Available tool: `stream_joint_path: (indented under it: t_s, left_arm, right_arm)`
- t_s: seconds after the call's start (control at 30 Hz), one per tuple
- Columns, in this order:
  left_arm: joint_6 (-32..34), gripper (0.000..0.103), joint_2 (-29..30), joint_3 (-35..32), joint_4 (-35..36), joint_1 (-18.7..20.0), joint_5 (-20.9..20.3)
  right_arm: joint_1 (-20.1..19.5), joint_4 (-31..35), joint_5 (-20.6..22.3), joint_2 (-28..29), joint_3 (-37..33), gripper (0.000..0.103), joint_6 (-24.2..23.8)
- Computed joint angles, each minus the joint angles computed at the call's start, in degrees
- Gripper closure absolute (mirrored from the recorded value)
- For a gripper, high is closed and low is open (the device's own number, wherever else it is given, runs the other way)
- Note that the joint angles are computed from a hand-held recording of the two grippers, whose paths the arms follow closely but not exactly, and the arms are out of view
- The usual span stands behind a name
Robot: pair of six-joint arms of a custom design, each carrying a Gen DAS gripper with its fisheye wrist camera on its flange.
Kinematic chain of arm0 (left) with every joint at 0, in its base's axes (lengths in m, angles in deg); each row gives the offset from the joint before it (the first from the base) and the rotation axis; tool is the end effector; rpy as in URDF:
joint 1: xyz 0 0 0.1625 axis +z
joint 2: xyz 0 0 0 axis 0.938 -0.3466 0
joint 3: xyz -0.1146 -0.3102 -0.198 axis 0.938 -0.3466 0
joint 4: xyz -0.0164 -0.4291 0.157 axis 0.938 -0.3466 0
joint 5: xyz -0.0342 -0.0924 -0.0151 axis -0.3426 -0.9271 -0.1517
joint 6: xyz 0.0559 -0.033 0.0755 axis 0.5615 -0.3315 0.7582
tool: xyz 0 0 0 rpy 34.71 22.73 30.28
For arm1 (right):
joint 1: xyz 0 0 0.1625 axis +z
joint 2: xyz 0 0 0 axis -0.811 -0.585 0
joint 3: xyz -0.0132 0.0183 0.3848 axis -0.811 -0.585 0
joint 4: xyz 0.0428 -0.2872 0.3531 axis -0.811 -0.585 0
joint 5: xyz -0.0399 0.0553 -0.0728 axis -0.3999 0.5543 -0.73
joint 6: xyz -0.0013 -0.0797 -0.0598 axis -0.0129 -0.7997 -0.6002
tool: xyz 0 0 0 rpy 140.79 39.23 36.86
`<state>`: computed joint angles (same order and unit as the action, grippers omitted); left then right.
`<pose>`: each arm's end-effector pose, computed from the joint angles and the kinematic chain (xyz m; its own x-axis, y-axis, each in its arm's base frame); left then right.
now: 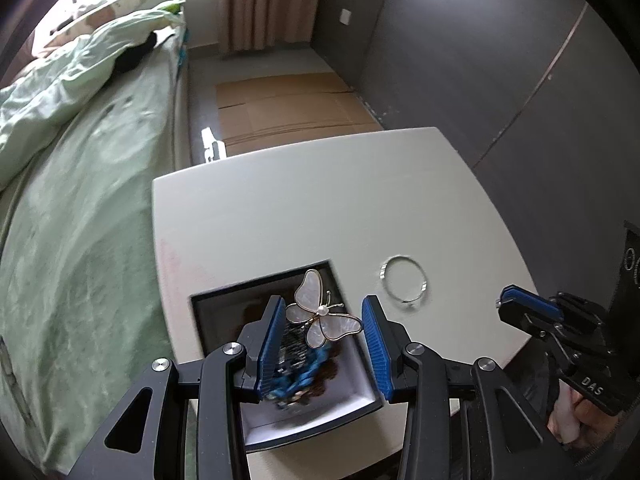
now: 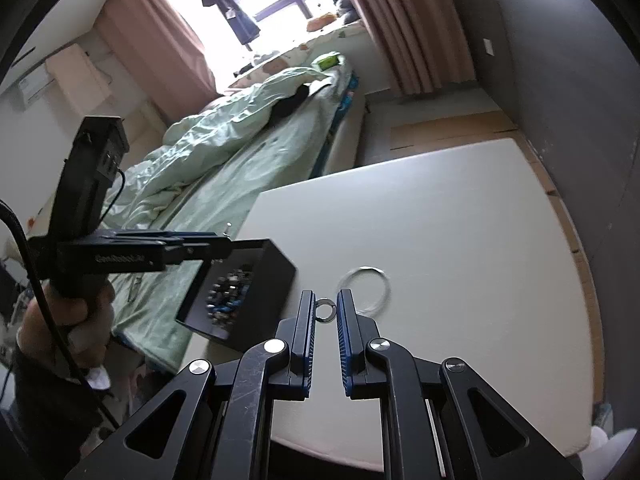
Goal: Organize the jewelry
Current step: 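Grasp the white butterfly pendant with the left gripper and lift it, then lower the butterfly pendant into the black box and open both grippers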
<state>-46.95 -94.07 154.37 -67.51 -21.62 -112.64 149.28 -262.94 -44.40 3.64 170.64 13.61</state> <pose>-0.2739 -0.5737 0.1387 -0.7263 0.5101 -0.4608 0.5863 0.8096 -0.0279 0.1480 -0.4658 0.2144 -0.9267 -0.0935 0.3639 -0.3082 0.7431 -0.5940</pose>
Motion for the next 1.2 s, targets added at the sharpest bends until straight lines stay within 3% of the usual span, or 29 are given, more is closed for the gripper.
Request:
stream_joint_path:
  t_s: [0.1,0.23,0.87,1.03,1.07,1.13,1.2]
  left_arm:
    - [-0.28,0.061,-1.12,0.75,-0.68,1.14,-1.5]
    - [-1.26,0.04,-2.24,0.94,-0.03,2.78,-3.97]
    - [-1.22,0.039,-12.17,6.42,-3.44,5.7,-3.12]
    - [-0.86,0.023,-12.97,6.66,-4.22,5.98,-3.15]
    - [-0.73,0.023,-12.99,6.67,-4.48,5.91,-3.19]
    - [-0.46,0.021,-12.86,6.54,-5.07,5.72,-3.63]
    - [-0.02,0.015,-12.52,6.5,-5.72,5.49,-4.01]
  right_arm:
    - [1.45,0.3,-0.84,1.94,-1.31,0.091,0.1]
    - [3.16,0.71,-1.46,4.74,-3.03,0.091,0.53]
    - [7.91,2.73,0.77,18.84,-13.2,0.091,2.05]
    - [8.78,3.65,-0.63,21.68,-15.76,0.09,2.62]
    - [8.85,4.2,-0.95,21.88,-16.08,0.087,2.69]
    - [9.13,4.55,-3.25,21.65,-16.0,0.045,3.17]
    - [9.21,2.49,-4.8,20.46,-14.57,0.04,3.18]
